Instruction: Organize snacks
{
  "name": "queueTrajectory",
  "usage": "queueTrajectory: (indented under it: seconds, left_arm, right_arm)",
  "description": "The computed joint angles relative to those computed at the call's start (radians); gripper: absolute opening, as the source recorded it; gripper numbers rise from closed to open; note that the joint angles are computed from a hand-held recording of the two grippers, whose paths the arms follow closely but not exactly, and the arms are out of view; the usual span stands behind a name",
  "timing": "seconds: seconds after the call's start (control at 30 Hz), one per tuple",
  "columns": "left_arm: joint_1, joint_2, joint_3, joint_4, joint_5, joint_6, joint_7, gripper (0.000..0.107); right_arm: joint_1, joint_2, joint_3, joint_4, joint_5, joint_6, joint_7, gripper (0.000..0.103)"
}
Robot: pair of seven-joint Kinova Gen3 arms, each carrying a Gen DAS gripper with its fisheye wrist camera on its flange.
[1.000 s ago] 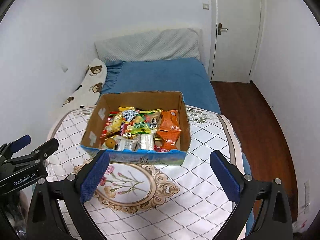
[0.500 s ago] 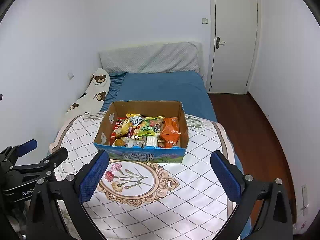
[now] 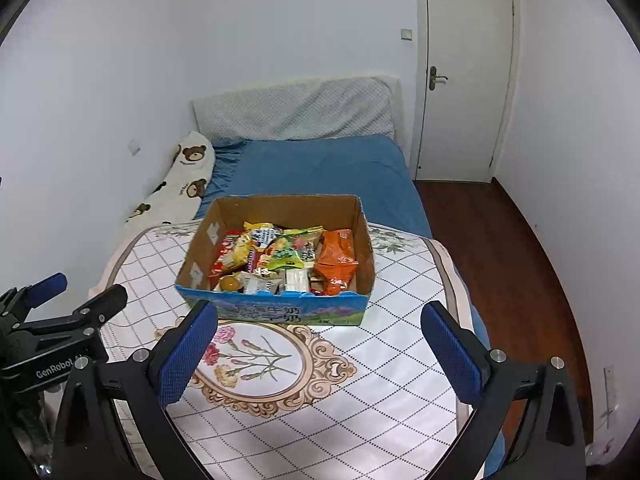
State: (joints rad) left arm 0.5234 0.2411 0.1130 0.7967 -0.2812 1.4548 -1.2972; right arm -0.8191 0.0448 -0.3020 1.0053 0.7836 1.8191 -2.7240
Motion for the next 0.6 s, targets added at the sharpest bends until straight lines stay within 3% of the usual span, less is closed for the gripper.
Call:
queueTrajectory:
  seconds: [0.27, 0.6]
  left_arm:
    - [0.014, 0.085, -0.023, -0.048, -0.009, 0.010, 0.002, 0.103]
    - [0.027, 0.212, -0.059, -0.188, 0.013, 0.072, -0.016, 0.103]
  right_arm:
    - [0.088, 0.002, 0.046, 0.059, -0.054, -0.093, 0.034, 0.103]
    - [0.186, 0.021, 0.097, 0.128, -0.140, -0.213, 0.071, 0.103]
